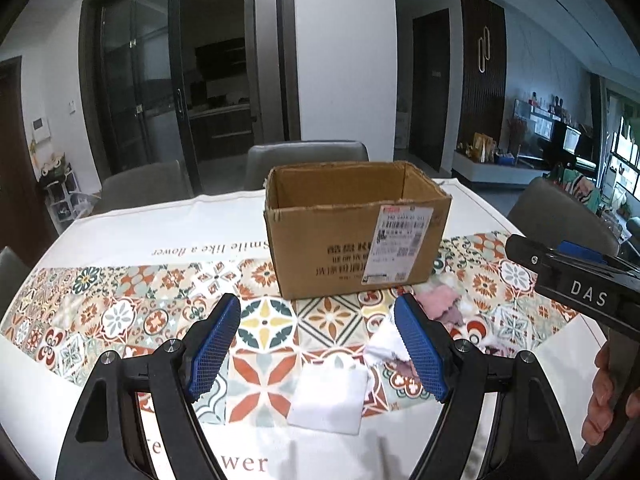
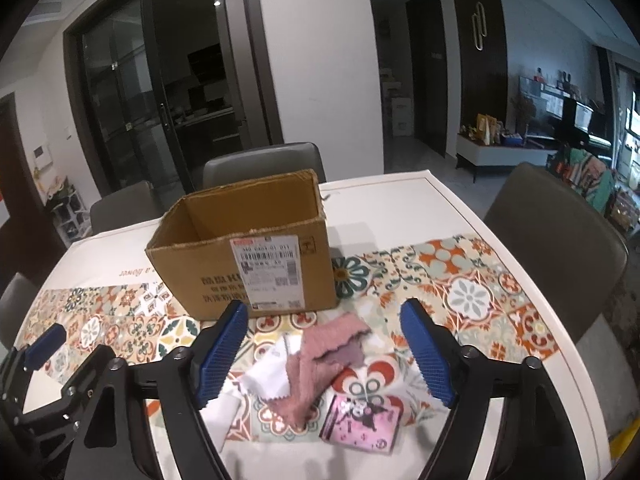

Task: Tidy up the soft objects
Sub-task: 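Move both tools back down to the remaining soft items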

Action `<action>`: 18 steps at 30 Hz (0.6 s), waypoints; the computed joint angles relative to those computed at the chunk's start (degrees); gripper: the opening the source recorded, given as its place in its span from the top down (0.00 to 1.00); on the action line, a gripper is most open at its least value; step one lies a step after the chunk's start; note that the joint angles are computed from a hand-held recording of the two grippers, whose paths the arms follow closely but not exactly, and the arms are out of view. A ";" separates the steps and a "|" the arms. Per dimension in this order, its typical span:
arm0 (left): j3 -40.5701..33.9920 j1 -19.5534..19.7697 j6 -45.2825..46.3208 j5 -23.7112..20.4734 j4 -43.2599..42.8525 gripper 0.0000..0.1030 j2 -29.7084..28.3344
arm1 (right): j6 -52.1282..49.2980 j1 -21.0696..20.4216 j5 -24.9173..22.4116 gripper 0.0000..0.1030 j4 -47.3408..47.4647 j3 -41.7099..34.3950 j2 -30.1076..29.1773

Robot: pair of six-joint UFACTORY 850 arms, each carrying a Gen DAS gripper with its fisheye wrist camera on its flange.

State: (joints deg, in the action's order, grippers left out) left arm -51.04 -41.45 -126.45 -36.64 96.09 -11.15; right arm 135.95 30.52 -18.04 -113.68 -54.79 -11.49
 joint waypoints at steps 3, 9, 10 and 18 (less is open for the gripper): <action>0.47 -0.39 0.53 -0.20 -0.79 0.23 -0.25 | 0.83 0.33 -0.42 0.21 0.37 1.29 0.38; 0.93 -0.55 1.70 1.22 -2.71 0.23 -1.26 | 0.67 0.55 -0.09 0.19 2.70 2.86 0.02; 0.97 -0.54 1.93 1.59 -3.02 0.23 -1.51 | 0.14 0.56 0.19 0.18 3.54 3.03 -0.14; 0.89 0.03 2.50 4.11 -4.02 0.23 -3.58 | -4.94 -0.17 3.15 0.17 11.04 3.10 -2.67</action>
